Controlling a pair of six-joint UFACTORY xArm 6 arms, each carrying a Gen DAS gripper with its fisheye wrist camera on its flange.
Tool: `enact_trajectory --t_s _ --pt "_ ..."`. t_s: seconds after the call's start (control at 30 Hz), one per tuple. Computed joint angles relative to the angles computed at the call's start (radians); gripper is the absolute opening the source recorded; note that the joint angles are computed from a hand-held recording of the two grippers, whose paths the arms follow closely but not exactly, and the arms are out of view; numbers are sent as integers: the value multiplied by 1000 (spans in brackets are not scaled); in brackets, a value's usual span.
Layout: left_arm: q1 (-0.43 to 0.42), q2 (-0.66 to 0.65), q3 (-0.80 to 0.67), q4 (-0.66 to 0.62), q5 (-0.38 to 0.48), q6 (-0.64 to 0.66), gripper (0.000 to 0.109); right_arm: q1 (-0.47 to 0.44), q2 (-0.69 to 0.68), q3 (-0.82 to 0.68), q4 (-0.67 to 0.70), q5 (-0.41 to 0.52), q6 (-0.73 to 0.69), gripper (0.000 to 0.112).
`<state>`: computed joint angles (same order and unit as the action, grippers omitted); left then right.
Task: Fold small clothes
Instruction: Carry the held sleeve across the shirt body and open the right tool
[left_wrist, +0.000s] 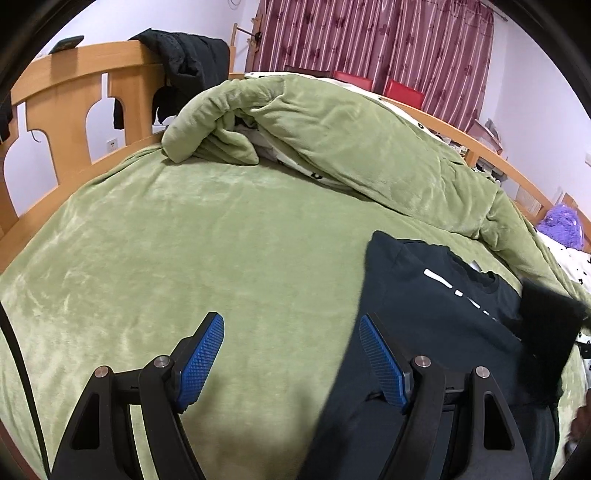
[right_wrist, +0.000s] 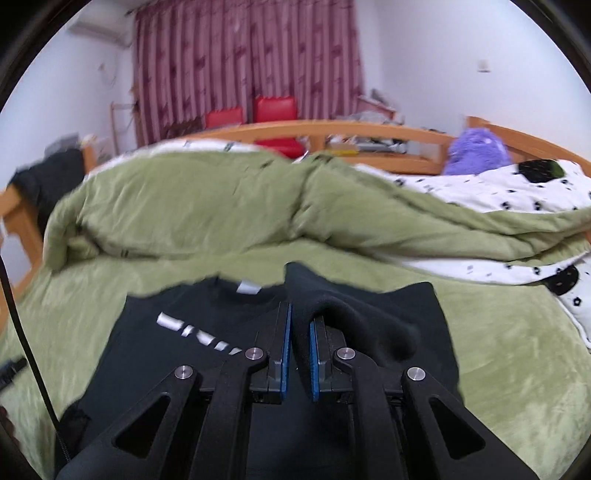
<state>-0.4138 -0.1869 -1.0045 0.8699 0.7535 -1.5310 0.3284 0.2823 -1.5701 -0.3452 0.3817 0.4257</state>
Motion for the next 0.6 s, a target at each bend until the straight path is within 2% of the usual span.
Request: enact_trajectory --t_s 0.1,0.2,0.27,0.33,0.4,0.47,0.6 --pt "13 -20 26 -6 -7 19 75 35 43 -2 35 16 -40 9" --pt "18 -31 37 0 -16 17 75 65 69 12 14 14 -46 11" --pt "20 -30 37 -8 -30 16 75 76 71 24 55 15 -89 17" --pt "15 -16 24 -15 -38 21 75 80 40 77 134 -15 -154 31" --pt "-1 9 -3 -9 -32 31 75 76 -8 132 255 -27 -256 38" --pt "-23 41 -37 3 -15 45 75 65 -70 197 375 -39 -359 40" --pt "-66 112 -110 6 1 77 75 13 -224 377 423 -136 -405 54"
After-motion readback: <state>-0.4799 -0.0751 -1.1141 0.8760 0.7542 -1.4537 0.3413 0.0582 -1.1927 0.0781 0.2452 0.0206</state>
